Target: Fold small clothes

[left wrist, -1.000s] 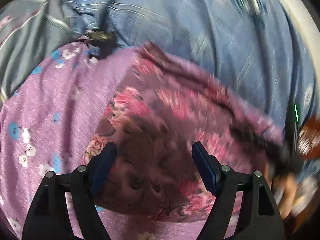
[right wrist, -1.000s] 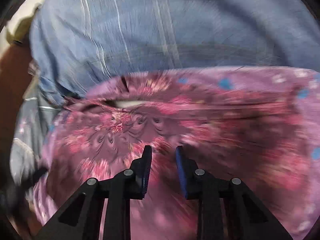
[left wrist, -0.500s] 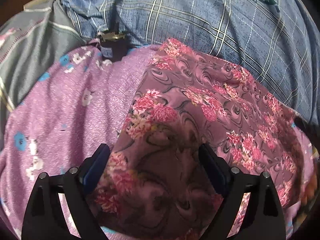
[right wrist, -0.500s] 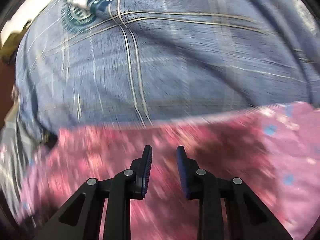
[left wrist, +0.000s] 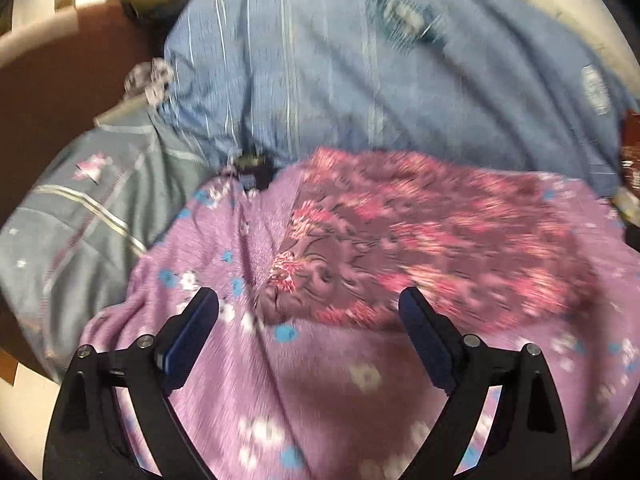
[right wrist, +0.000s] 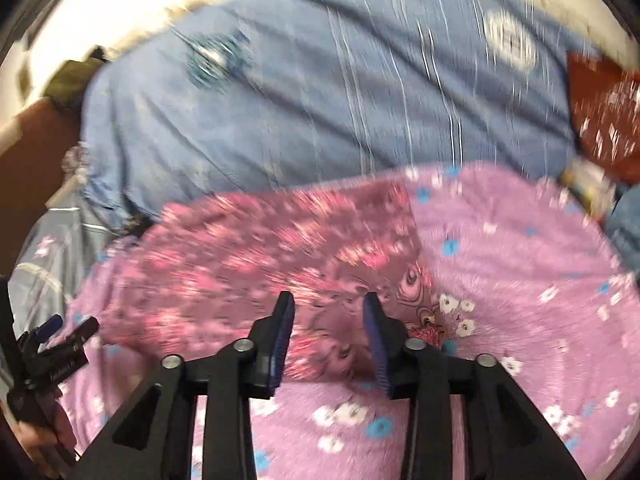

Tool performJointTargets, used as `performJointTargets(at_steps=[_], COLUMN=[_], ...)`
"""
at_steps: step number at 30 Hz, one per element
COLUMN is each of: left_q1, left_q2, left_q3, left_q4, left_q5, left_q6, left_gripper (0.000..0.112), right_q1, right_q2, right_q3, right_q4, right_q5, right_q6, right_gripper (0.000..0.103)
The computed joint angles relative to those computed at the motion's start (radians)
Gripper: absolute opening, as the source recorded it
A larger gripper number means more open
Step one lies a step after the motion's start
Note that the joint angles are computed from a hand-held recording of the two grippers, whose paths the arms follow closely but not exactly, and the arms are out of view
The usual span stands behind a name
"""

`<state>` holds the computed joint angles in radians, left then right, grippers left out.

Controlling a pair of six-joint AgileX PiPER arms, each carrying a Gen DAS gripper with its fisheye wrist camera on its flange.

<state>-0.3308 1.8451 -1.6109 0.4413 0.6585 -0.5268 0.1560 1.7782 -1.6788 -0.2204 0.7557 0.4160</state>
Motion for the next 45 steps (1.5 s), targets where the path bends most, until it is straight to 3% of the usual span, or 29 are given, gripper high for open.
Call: performJointTargets(at_steps=[6, 12, 17, 28, 37, 45], left_q1=[-0.116, -0.178, -0.202, -0.205, -0.197, -0.172], left_q2=[-0.264, -0.438, -0.515, -0.541, -0.494, -0.489], left_q3=[0.171, 0.247, 0.272, 0.277, 0.24, 0.234], left_q4=[0.229, 0.339, 0.394, 0.403, 0.384, 0.326], left_q5=[0.039, 0.066, 0.09, 0.103, 0.123, 0.119], left_q6=[-0.187, -0.277, -0.313, -0.323, -0.299, -0.26], left_gripper=[0.095, 0.1, 0.101, 0.101, 0.101, 0.101], right_q1=[0.158, 0.311, 0.434, 0.538, 0.502, 0.551], right_q2=[-0.244, -0.385, -0.423, -0.422, -0.402, -0.304], right_q3=[0.18, 0.221, 0.212, 0.193, 0.19, 0.081], right_q4=[-0.11, -0.269, -0.388, -0.517, -0.473, -0.543], right_q5=[-0.041, 0.019, 0.073, 0.13, 0.103, 0.269], right_q6=[0.152, 0.285, 0.372, 0.466, 0.45, 0.462], right_gripper=[0.044, 0.05, 0.053, 0.053, 0.053, 0.053])
